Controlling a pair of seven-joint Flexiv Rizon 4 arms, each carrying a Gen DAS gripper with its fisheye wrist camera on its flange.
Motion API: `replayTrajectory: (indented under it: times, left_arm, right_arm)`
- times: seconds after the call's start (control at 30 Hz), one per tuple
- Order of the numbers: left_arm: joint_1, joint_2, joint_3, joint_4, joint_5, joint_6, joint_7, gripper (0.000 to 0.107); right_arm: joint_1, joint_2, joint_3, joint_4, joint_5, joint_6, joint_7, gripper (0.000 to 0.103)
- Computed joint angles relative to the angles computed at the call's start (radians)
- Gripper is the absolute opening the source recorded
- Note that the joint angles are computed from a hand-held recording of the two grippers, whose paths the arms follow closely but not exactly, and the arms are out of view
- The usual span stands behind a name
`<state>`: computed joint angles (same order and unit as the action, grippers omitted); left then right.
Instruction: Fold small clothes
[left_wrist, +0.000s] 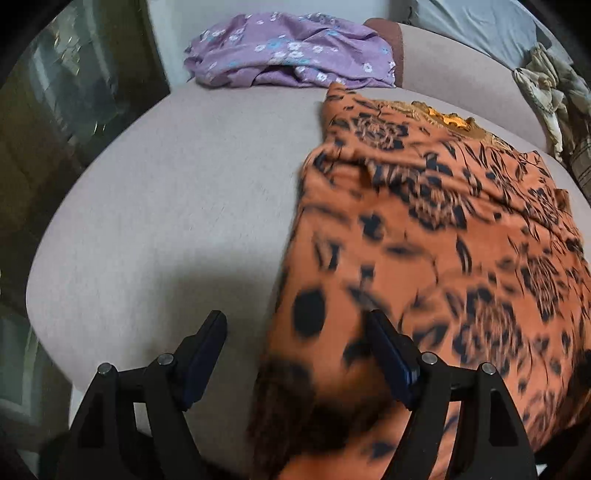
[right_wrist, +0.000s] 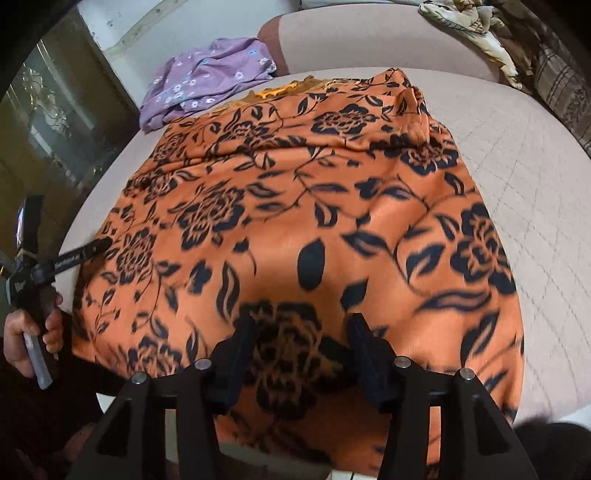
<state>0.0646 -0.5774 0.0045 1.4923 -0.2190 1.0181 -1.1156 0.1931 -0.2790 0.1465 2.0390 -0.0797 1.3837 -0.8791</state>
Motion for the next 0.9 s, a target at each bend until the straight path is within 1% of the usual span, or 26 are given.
replayTrajectory:
  times: [0.13,0.17,0.2,0.23,0.3,0.33,0.37,0.43,0.47,0.5,0.53,0.57,0.6,0.63,0.7,0.73,0.77,0.8,0.83,0.87,0.9]
  left_arm:
    - [0.041,0.066,-0.007,0.091,-0.039,-0.024,0.031,0.078]
    - [0.054,0.078,-0.014,0.108,-0.058,-0.039,0.046,0.071]
    - [0.072,0.090,-0.027,0.123,-0.089,-0.064,0.069,0.057]
    - [0.092,0.103,-0.042,0.139,-0.128,-0.098,0.094,0.051]
    - [0.101,0.116,-0.046,0.154,-0.166,-0.126,0.120,0.029]
    - [0.109,0.125,-0.053,0.165,-0.191,-0.143,0.143,0.025]
    - [0.107,0.130,-0.054,0.173,-0.206,-0.145,0.155,0.024]
    - [0.107,0.139,-0.051,0.181,-0.226,-0.159,0.179,0.024]
    - [0.111,0.138,-0.054,0.175,-0.241,-0.185,0.193,0.024]
    - [0.115,0.151,-0.051,0.190,-0.255,-0.196,0.206,0.030]
    - [0.114,0.145,-0.047,0.177,-0.260,-0.220,0.201,0.038]
    - [0.113,0.132,-0.046,0.155,-0.268,-0.253,0.189,0.053]
    - [0.117,0.121,-0.049,0.137,-0.284,-0.282,0.181,0.058]
    - [0.121,0.110,-0.053,0.120,-0.300,-0.308,0.178,0.058]
    - [0.126,0.094,-0.054,0.093,-0.316,-0.353,0.173,0.057]
    - [0.131,0.088,-0.056,0.082,-0.328,-0.371,0.169,0.057]
    - [0.135,0.081,-0.059,0.071,-0.342,-0.387,0.169,0.052]
    - [0.136,0.076,-0.060,0.063,-0.349,-0.398,0.168,0.038]
    - [0.136,0.069,-0.058,0.049,-0.346,-0.413,0.163,0.031]
    - [0.135,0.063,-0.055,0.039,-0.343,-0.423,0.158,0.020]
    - [0.135,0.057,-0.054,0.031,-0.342,-0.429,0.152,0.019]
  right_arm:
    - [-0.025,-0.006,0.040,-0.014,0.064,0.004,-0.030,0.056]
    - [-0.047,-0.008,0.066,-0.025,0.104,0.002,-0.057,0.056]
    - [-0.065,-0.008,0.088,-0.031,0.142,0.003,-0.082,0.056]
    - [-0.090,-0.010,0.118,-0.043,0.194,0.004,-0.117,0.056]
    - [-0.123,-0.007,0.156,-0.058,0.281,0.010,-0.169,0.056]
    - [-0.127,-0.001,0.159,-0.056,0.309,0.024,-0.182,0.056]
    - [-0.123,0.008,0.151,-0.049,0.322,0.046,-0.186,0.056]
    - [-0.115,0.031,0.132,-0.029,0.330,0.074,-0.188,0.056]
    - [-0.106,0.050,0.107,-0.011,0.315,0.080,-0.174,0.056]
    - [-0.101,0.060,0.090,-0.002,0.303,0.075,-0.164,0.056]
    - [-0.096,0.077,0.063,0.018,0.283,0.072,-0.142,0.056]
    - [-0.111,0.086,0.062,0.024,0.298,0.064,-0.145,0.056]
    - [-0.137,0.091,0.075,0.021,0.341,0.050,-0.166,0.056]
    - [-0.162,0.093,0.089,0.013,0.393,0.036,-0.194,0.056]
    - [-0.228,0.095,0.119,-0.011,0.553,0.001,-0.271,0.056]
    - [-0.270,0.094,0.139,-0.032,0.670,-0.018,-0.333,0.057]
    - [-0.309,0.090,0.157,-0.057,0.783,-0.040,-0.409,0.057]
    - [-0.332,0.088,0.163,-0.073,0.866,-0.056,-0.462,0.058]
    - [-0.340,0.087,0.158,-0.080,0.913,-0.066,-0.490,0.058]
    - [-0.350,0.083,0.153,-0.091,0.966,-0.082,-0.518,0.057]
    - [-0.356,0.078,0.148,-0.102,1.007,-0.105,-0.547,0.057]
